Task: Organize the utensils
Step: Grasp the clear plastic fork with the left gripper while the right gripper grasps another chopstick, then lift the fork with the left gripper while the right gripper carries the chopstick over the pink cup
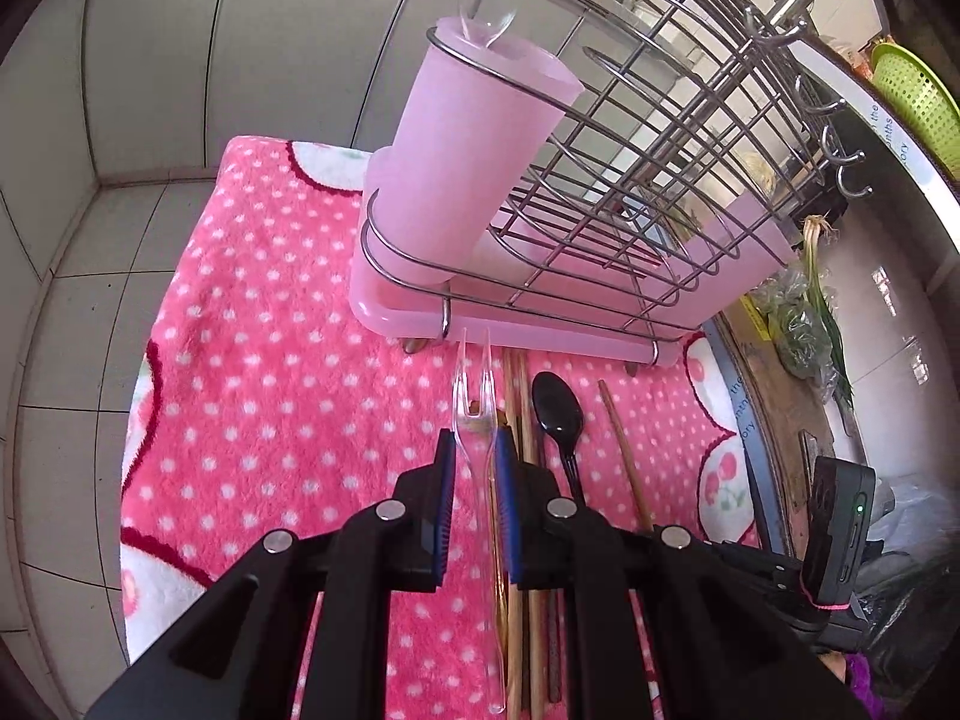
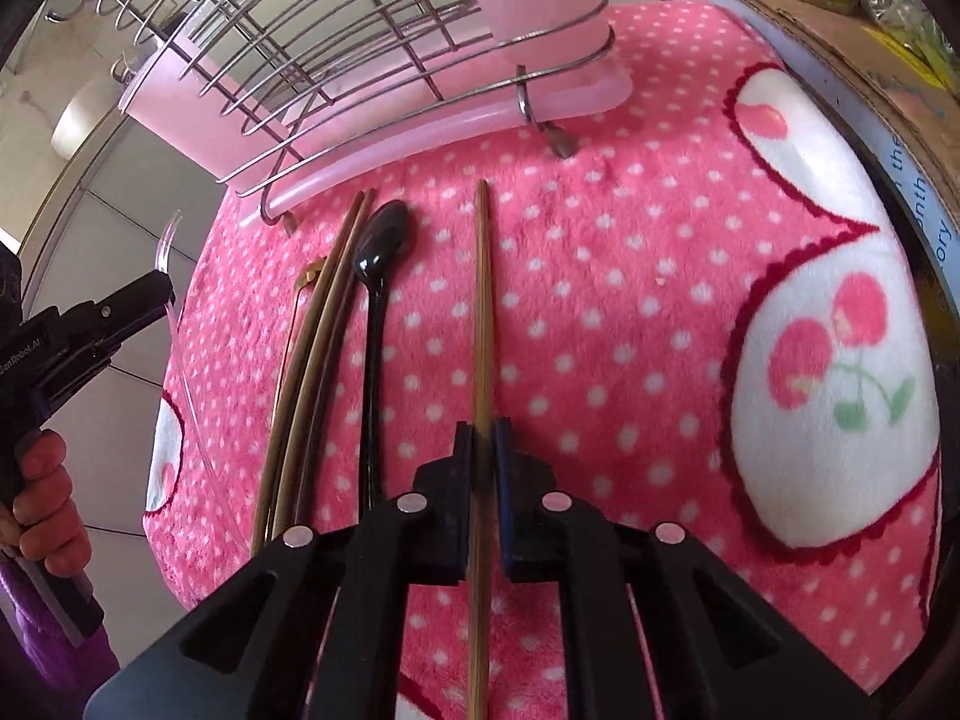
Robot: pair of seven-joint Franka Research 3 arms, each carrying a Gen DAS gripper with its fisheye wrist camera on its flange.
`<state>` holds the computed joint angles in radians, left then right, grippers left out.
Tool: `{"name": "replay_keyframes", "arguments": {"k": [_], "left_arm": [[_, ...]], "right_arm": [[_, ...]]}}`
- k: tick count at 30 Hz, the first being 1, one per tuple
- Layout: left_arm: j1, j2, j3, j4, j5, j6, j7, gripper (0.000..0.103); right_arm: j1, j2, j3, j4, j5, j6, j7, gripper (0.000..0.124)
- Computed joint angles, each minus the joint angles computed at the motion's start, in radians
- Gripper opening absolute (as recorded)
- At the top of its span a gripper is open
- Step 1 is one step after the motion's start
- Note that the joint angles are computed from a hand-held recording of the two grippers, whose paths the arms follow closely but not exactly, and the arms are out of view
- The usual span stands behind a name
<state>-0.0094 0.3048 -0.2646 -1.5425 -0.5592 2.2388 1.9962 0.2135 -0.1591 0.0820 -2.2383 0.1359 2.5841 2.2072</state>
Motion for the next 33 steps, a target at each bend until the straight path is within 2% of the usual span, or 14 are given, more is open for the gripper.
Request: {"name": "replay_keyframes", "arguments": {"k": [3, 6, 11, 14, 18, 22, 25, 30, 33], "left_arm": [[0.005, -0.006, -0.001, -0.007, -0.01, 0.002, 0.013, 0.012], [0.008, -0.012, -0.001, -0.013, -0.021, 0.007, 0.026, 0.012], [0.012, -0.023, 0.0, -0.022, -0.04, 0.013, 0.049, 0.012], [0.01, -0.03, 0.004, -0.026, -0.044, 0.02, 0.057, 0.012], [0.011, -0.033, 0.008, -0.024, -0.05, 0.02, 0.057, 0.012], [0.012, -0.033, 0.01, -0.019, -0.054, 0.021, 0.056, 0.012], [0.016, -0.041, 0.009, -0.025, -0.066, 0.025, 0.063, 0.012], [0.018, -0.081, 0.014, -0.06, -0.096, 0.053, 0.093, 0.012], [0.018, -0.11, 0.017, -0.084, -0.141, 0.078, 0.126, 0.012]], "right_arm": [[0.002, -0.012, -0.013, 0.006, 0.035, -0.031, -0.031, 0.016], [-0.014, -0.008, -0.011, 0.027, 0.007, -0.023, -0.023, 0.025], [-0.028, 0.075, -0.026, 0.15, -0.029, -0.056, -0.064, 0.026], [-0.029, 0.148, -0.037, 0.238, -0.067, -0.105, -0.083, 0.026], [-0.013, 0.237, -0.051, 0.339, -0.131, -0.183, -0.082, 0.023], [0.007, 0.264, -0.065, 0.366, -0.198, -0.198, -0.061, 0.007], [0.01, 0.234, -0.068, 0.325, -0.193, -0.159, -0.057, 0.006], [0.002, 0.095, -0.052, 0.163, -0.172, 0.006, -0.042, 0.006], [-0.02, -0.006, -0.026, 0.065, -0.205, 0.101, -0.007, 0.006]]}}
